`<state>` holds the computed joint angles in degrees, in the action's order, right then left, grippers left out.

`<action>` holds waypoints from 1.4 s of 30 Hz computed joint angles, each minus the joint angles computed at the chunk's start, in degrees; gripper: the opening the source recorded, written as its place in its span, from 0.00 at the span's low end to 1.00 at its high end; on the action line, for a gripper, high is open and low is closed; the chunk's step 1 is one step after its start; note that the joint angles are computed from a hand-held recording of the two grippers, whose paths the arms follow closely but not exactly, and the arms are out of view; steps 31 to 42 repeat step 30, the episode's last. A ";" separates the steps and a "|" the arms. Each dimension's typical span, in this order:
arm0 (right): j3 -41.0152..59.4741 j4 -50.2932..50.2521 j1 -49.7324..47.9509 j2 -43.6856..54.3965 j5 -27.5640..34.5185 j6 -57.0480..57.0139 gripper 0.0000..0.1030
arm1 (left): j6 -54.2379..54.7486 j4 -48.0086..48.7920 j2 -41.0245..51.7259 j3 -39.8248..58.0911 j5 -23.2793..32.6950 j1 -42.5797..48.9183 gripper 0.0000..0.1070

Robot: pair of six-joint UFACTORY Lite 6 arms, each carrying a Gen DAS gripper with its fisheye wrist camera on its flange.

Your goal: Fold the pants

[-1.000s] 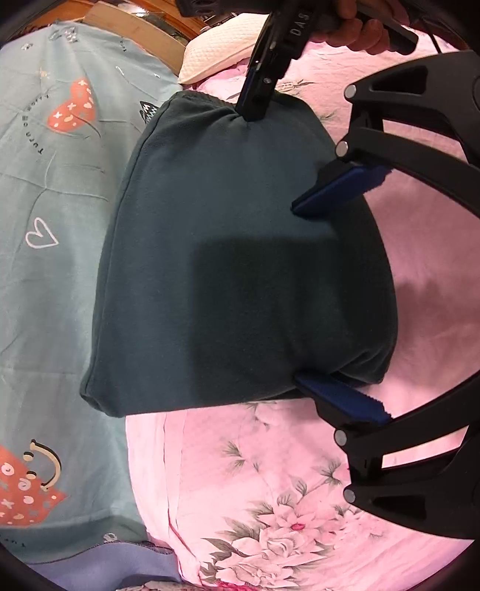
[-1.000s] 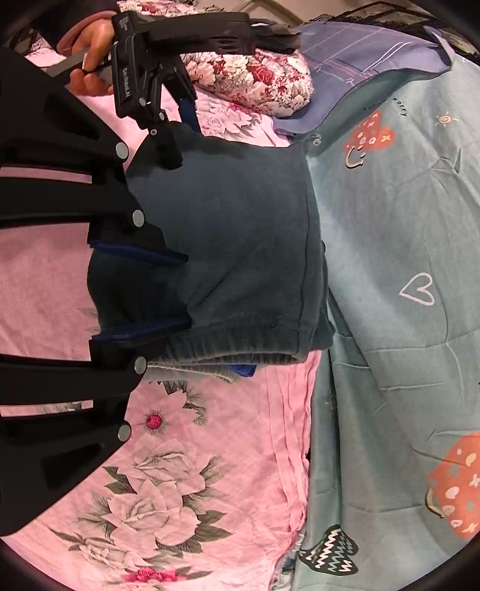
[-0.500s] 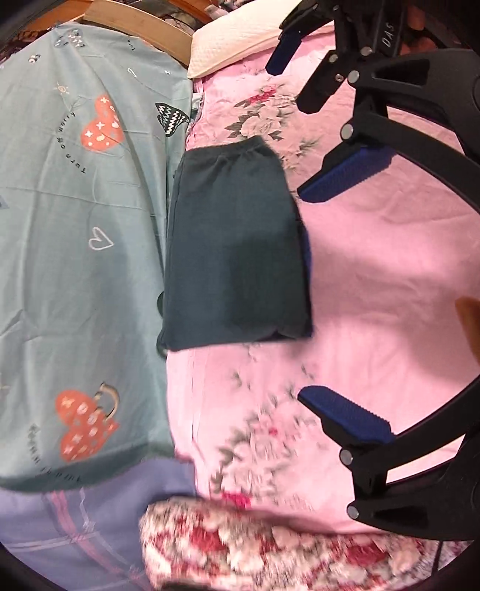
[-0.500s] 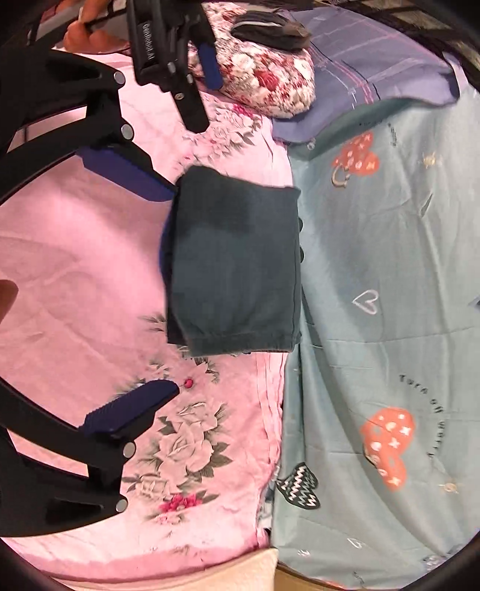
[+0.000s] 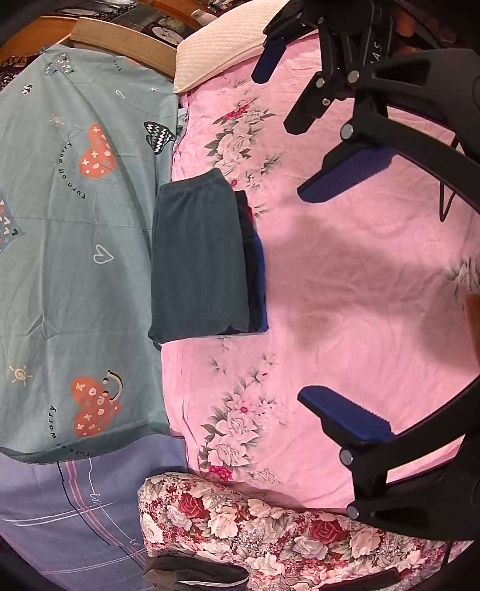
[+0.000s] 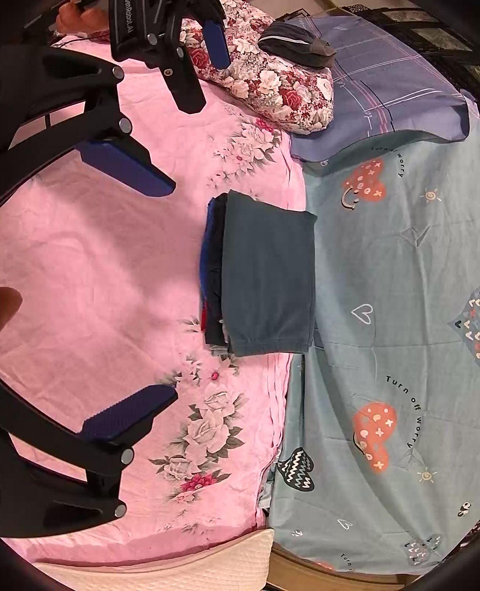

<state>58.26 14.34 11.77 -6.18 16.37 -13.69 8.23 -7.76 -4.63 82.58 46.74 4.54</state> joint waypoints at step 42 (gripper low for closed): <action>-3.58 -1.73 0.02 -5.67 1.56 2.41 0.99 | -0.20 -0.27 -2.92 -2.50 0.83 -1.46 0.94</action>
